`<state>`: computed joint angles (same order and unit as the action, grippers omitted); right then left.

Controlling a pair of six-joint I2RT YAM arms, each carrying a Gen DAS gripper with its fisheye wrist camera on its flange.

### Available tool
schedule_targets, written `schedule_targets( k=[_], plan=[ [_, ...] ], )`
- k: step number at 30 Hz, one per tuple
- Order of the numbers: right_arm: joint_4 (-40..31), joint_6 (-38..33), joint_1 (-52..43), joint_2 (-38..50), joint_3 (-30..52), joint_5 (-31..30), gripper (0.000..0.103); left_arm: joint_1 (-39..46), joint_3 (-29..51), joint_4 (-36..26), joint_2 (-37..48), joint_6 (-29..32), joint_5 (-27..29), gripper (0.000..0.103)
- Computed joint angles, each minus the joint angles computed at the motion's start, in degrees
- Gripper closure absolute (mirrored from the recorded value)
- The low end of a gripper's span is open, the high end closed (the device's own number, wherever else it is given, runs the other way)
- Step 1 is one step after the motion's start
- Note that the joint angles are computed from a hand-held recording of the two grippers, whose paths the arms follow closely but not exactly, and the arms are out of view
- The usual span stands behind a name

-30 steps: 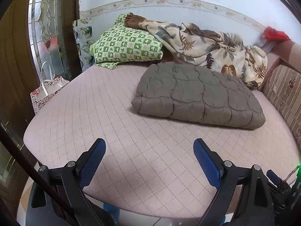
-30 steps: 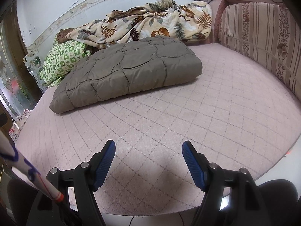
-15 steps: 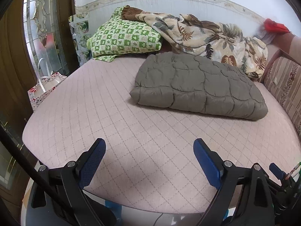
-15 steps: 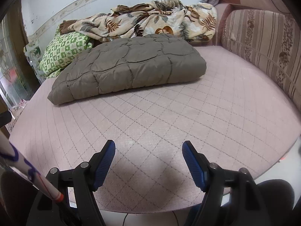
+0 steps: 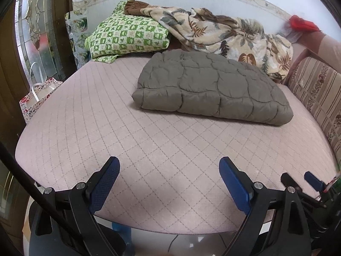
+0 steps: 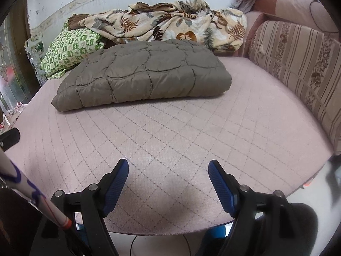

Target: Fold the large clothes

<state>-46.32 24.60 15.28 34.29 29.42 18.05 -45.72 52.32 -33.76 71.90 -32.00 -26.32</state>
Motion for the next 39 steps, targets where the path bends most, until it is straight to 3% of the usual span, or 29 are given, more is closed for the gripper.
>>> schedule_targets(
  k=[2,5,8,12,17,24,26,28,31,33,34,37,38,39],
  plan=[
    [0.6,-0.7,-0.3,-0.5,0.0,-0.6,0.020,3.0,0.6,1.1,1.2,1.3,3.5,0.009],
    [4.7,-6.6,-8.0,0.6,0.4,-7.6,0.019,10.5,2.9,3.1,5.3,4.0,11.2,0.009],
    [11.4,-13.5,-21.4,6.7,2.3,-20.2,0.014,16.9,8.0,3.8,11.7,8.5,17.3,0.009],
    [21.8,-16.7,-37.3,23.7,7.1,-35.6,0.013,24.2,17.6,4.6,21.2,11.5,21.0,0.009],
    [32.1,-8.8,-47.7,48.8,17.0,-45.9,0.011,32.9,35.7,3.3,38.2,13.2,32.0,0.009],
    [38.9,-0.3,-49.6,68.8,28.2,-56.8,0.008,38.7,65.4,-3.2,65.1,10.6,52.1,0.010],
    [39.2,1.0,-48.3,72.0,31.1,-56.2,0.003,39.5,71.2,-5.5,70.5,8.6,58.1,0.006],
    [39.7,2.4,-47.1,74.8,33.5,-55.5,0.000,40.1,71.1,-3.8,72.7,5.5,62.4,0.000],
    [39.9,3.4,-46.0,78.2,36.1,-54.5,0.000,40.8,66.5,1.5,71.5,4.2,65.5,0.000],
    [40.0,3.8,-46.4,80.1,37.3,-56.1,0.000,40.3,69.7,-2.6,72.5,4.3,64.4,0.002],
    [39.6,3.7,-46.7,80.7,37.8,-56.9,0.005,39.9,71.6,-5.5,72.7,3.8,63.2,0.010],
    [37.9,2.0,-46.6,79.5,38.2,-56.8,0.040,38.3,73.5,-10.2,70.4,5.1,57.7,0.039],
    [37.5,1.5,-46.3,78.3,38.0,-56.5,0.051,37.9,74.4,-11.6,69.8,5.8,56.3,0.045],
    [37.2,1.2,-45.9,76.6,37.4,-56.3,0.054,37.7,73.5,-12.5,68.3,6.9,55.3,0.047]
  ],
)
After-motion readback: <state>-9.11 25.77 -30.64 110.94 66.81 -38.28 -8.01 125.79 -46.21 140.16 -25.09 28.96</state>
